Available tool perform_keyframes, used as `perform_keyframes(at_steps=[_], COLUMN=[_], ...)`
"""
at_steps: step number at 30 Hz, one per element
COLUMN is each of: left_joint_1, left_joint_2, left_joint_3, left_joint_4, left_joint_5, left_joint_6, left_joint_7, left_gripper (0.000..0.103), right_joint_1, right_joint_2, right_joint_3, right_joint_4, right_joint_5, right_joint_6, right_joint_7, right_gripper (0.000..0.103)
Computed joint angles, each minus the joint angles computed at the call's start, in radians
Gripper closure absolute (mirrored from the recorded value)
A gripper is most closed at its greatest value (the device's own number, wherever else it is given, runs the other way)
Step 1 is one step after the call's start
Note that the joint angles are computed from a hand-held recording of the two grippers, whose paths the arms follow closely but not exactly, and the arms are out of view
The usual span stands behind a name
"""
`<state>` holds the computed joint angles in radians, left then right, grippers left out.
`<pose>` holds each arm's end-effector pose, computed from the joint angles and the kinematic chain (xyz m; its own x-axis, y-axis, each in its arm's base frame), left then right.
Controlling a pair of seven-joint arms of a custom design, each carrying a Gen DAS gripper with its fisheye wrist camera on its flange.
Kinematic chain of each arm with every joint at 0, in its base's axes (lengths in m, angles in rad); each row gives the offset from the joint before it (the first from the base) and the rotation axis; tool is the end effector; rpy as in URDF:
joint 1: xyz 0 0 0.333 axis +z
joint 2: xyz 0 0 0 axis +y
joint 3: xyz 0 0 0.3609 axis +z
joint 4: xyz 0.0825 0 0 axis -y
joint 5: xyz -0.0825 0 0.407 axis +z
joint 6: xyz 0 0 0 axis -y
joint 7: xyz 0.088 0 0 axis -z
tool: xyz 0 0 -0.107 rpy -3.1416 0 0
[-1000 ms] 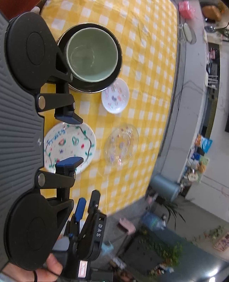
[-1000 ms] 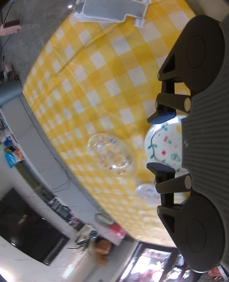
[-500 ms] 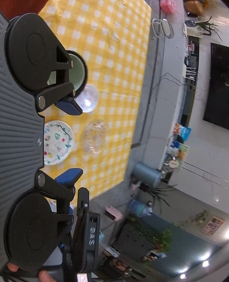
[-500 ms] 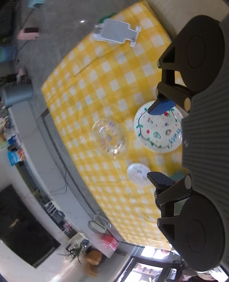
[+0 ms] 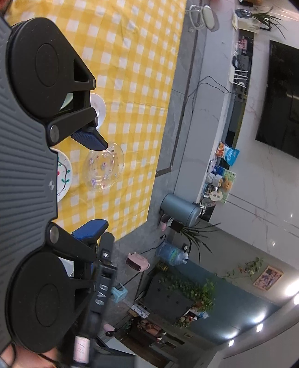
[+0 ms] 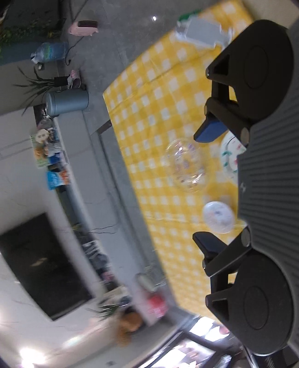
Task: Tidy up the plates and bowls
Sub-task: 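Move the left gripper to the clear glass plate while the right gripper follows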
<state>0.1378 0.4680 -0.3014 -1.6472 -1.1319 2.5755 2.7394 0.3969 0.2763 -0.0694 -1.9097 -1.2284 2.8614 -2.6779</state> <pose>0.7442 -0.0716 0.4234 -0.5203 -0.7634 0.3829 -0.6654 0.0814 -0.7420 0.6186 0.2687 0.4313 -0.3620 -0.8298 -0.4248 -0.5099 0.5577 -0.6550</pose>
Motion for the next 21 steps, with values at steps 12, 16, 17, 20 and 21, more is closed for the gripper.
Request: perform_keyframes(at_steps=[12, 16, 17, 20, 21], left_joint_1=[-0.153, -0.216, -0.231, -0.276, -0.286], left_joint_2=[0.311, 0.402, 0.421, 0.475, 0.491], left_joint_3=[0.052, 0.117, 0.131, 0.171, 0.177], left_joint_4=[0.275, 0.386, 0.412, 0.475, 0.494], left_joint_5=[0.240, 0.385, 0.418, 0.509, 0.534], left_joint_6=[0.199, 0.175, 0.171, 0.189, 0.194], left_joint_7=[-0.345, -0.518, -0.554, -0.641, -0.661], left_gripper=[0.041, 0.048, 0.048, 0.049, 0.049], right_joint_1=[-0.070, -0.118, -0.126, -0.151, -0.161], right_joint_2=[0.245, 0.332, 0.354, 0.410, 0.425], right_joint_3=[-0.063, -0.063, -0.071, -0.082, -0.079], right_joint_4=[0.152, 0.225, 0.248, 0.305, 0.315], right_joint_5=[-0.397, -0.357, -0.357, -0.343, -0.293], right_joint_6=[0.095, 0.156, 0.191, 0.262, 0.277], right_joint_7=[0.426, 0.410, 0.423, 0.418, 0.359], right_gripper=[0.027, 0.040, 0.043, 0.054, 0.056])
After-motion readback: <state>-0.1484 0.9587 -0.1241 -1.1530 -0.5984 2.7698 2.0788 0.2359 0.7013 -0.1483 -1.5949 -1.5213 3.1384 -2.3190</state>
